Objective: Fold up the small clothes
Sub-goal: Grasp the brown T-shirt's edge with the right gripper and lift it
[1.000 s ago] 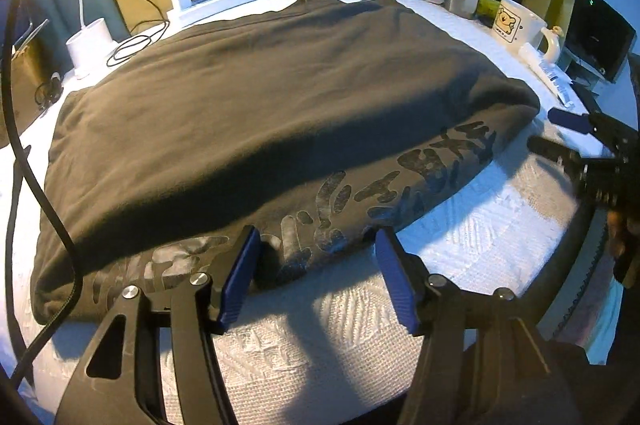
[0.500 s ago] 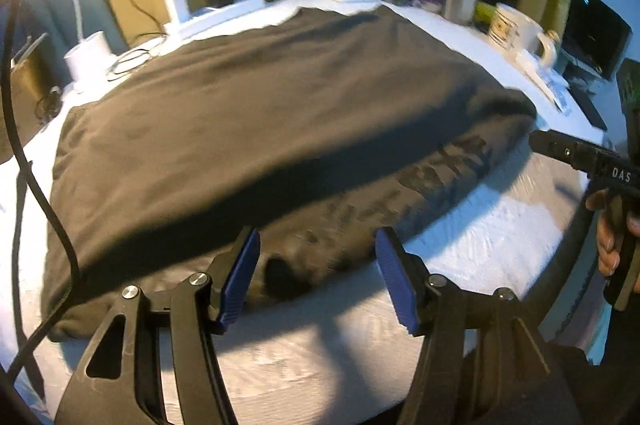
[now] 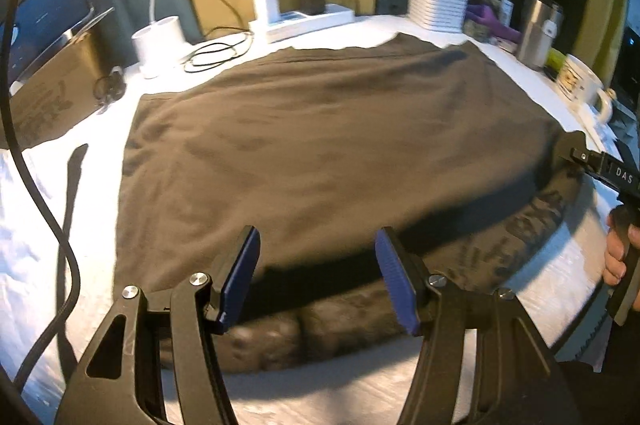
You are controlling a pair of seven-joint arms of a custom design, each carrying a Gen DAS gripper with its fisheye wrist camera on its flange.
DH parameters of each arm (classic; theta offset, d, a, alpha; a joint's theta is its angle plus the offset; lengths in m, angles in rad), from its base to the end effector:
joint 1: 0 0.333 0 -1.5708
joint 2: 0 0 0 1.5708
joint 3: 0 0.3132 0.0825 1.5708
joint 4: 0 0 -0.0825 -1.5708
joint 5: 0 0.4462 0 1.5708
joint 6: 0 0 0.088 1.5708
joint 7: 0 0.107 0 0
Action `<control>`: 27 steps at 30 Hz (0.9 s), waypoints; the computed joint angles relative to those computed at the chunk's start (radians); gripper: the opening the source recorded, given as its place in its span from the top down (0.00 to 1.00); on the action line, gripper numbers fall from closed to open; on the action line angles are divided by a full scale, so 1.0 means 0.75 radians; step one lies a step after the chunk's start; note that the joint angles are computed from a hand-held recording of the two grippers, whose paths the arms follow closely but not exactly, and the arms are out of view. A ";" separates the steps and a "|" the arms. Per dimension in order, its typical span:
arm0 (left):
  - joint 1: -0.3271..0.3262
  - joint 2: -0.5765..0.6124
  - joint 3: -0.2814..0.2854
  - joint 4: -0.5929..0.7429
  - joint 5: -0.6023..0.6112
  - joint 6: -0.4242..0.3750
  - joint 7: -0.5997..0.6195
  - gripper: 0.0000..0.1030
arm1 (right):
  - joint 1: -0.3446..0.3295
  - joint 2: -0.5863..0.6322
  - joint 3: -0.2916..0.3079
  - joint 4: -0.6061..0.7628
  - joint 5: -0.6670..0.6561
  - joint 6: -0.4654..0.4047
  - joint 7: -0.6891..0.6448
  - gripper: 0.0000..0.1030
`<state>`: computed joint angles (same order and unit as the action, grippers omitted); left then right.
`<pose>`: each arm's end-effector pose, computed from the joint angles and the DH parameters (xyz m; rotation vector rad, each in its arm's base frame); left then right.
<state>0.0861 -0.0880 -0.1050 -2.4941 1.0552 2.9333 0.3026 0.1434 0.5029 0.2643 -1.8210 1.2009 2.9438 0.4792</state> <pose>0.5199 -0.0650 0.3060 -2.0312 1.5613 -0.5079 0.6809 0.2130 0.2597 -1.8735 1.3858 -0.1774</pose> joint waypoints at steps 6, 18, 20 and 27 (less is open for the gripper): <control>0.030 0.008 0.027 0.014 -0.012 -0.011 0.023 0.41 | 0.047 0.053 -0.030 0.062 -0.123 0.014 0.125 0.24; 0.096 0.033 0.071 0.036 -0.023 0.032 0.060 0.41 | 0.075 0.143 -0.040 0.175 -0.323 -0.002 0.356 0.47; 0.115 0.039 0.081 0.043 0.009 0.051 0.039 0.41 | 0.087 0.167 -0.043 0.205 -0.353 0.006 0.392 0.47; 0.170 0.061 0.111 0.059 0.105 0.113 -0.028 0.41 | 0.119 0.222 -0.056 0.271 -0.465 0.017 0.507 0.69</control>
<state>0.2133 -0.0423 -0.0215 -2.4497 1.1336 3.0178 0.2817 0.2323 0.6696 0.2220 -1.6179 0.8522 2.9562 0.8594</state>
